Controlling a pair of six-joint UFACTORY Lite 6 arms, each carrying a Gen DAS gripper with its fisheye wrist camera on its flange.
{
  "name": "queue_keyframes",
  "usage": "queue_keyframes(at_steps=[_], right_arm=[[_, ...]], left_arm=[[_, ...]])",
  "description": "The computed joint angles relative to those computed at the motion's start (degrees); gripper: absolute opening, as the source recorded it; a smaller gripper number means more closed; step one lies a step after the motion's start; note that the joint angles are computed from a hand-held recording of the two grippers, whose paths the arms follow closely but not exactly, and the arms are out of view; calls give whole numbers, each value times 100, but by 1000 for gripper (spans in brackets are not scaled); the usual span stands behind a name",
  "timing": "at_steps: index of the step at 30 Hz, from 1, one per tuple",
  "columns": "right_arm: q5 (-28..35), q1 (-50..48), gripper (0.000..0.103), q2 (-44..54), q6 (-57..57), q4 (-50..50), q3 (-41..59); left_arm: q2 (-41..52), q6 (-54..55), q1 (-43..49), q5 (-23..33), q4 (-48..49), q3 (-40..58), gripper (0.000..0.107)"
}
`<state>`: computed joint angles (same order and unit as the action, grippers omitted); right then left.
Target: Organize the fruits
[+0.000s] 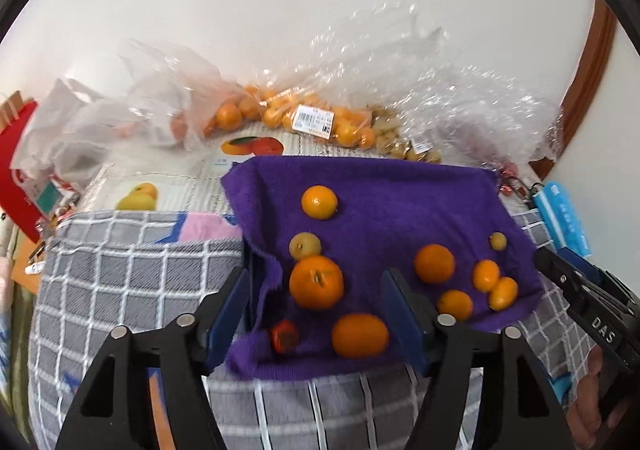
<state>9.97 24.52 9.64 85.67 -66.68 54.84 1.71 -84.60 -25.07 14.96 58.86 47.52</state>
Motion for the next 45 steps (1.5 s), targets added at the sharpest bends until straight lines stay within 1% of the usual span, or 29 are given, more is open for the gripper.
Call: queue_keyframes(at_steps=[2, 3, 4, 5, 6, 7, 8, 9, 10, 11, 13, 15, 16, 17, 18, 19, 20, 22, 24, 25, 26, 27, 30, 33, 38, 45], right_arm=[[178, 196, 57, -619, -578, 705, -358], [287, 292, 57, -862, -669, 867, -498], [417, 393, 58, -1119, -755, 1030, -641], [596, 542, 58, -1501, -880, 1259, -857], [744, 659, 62, -1785, -983, 1431, -1012], [924, 791, 69, -2040, -1014, 1530, -1141], [1172, 999, 73, -2432, -913, 1519, -1356], [1359, 1188, 83, -2763, -758, 1443, -1543], [1491, 1315, 89, -2994, -668, 1398, -1670], [1846, 1625, 90, -3361, -500, 1339, -1829], [2303, 2034, 92, -3815, -351, 1315, -2015], [2996, 2610, 96, -4308, -127, 1323, -2171], [3380, 2933, 98, -4537, 14, 1326, -2230], [3634, 3189, 98, -4754, 54, 1367, -2300], [3829, 3391, 99, -4891, 77, 1400, -2329], [4070, 3628, 100, -5006, 171, 1385, -2360], [4511, 4034, 101, -5174, 398, 1314, -2421], [5051, 4543, 102, -5369, 635, 1280, -2480], [5713, 5199, 102, -5637, 952, 1256, -2548], [5919, 5395, 102, -5727, 1056, 1246, -2568], [6351, 5830, 102, -5839, 1284, 1235, -2580], [6610, 6098, 102, -5877, 1402, 1233, -2569], [7370, 6889, 102, -5944, 1770, 1245, -2535], [7827, 7442, 102, -5944, 2037, 1297, -2489], [8311, 7939, 102, -5846, 2311, 1345, -2436], [8241, 7937, 102, -5927, 2321, 1384, -2526]], left_arm=[[-573, 67, -204, 169, -230, -363, 78], [-903, 3, -375, 335, -229, -564, 80], [-1120, -173, -586, 592, -102, -685, 81], [-1459, -490, -977, 1089, 124, -874, 83], [-1643, -743, -1295, 1455, 257, -977, 84], [-1965, -937, -1703, 1882, 297, -1148, 85], [-2235, -1047, -2015, 2137, 292, -1282, 85], [-2431, -1082, -2252, 2336, 254, -1363, 86], [-2631, -1139, -2590, 2658, 188, -1427, 86], [-2751, -1231, -2890, 2942, 149, -1457, 87], [-2963, -1467, -3467, 3445, 92, -1511, 87], [-3146, -1704, -4068, 3948, -67, -1520, 87], [-3233, -1816, -4358, 4172, -110, -1530, 87], [-3300, -1938, -4703, 4450, -129, -1520, 88], [-3309, -2078, -5013, 4727, -140, -1491, 88], [-3264, -2255, -5332, 5026, -133, -1440, 91], [-3220, -2460, -5715, 5402, -127, -1382, 95], [-3124, -2730, -6202, 5815, -165, -1279, 99], [-3070, -2965, -6651, 6149, -221, -1185, 99], [-3046, -3069, -6828, 6285, -244, -1157, 99], [-2994, -3182, -6993, 6423, -275, -1120, 99], [-2926, -3294, -7161, 6568, -326, -1068, 99], [-2868, -3554, -7492, 6793, -421, -1004, 99], [-2796, -3691, -7712, 6954, -484, -925, 99], [-2604, -3713, -7850, 7095, -531, -769, 99], [-2464, -3764, -7926, 7177, -525, -664, 99]])
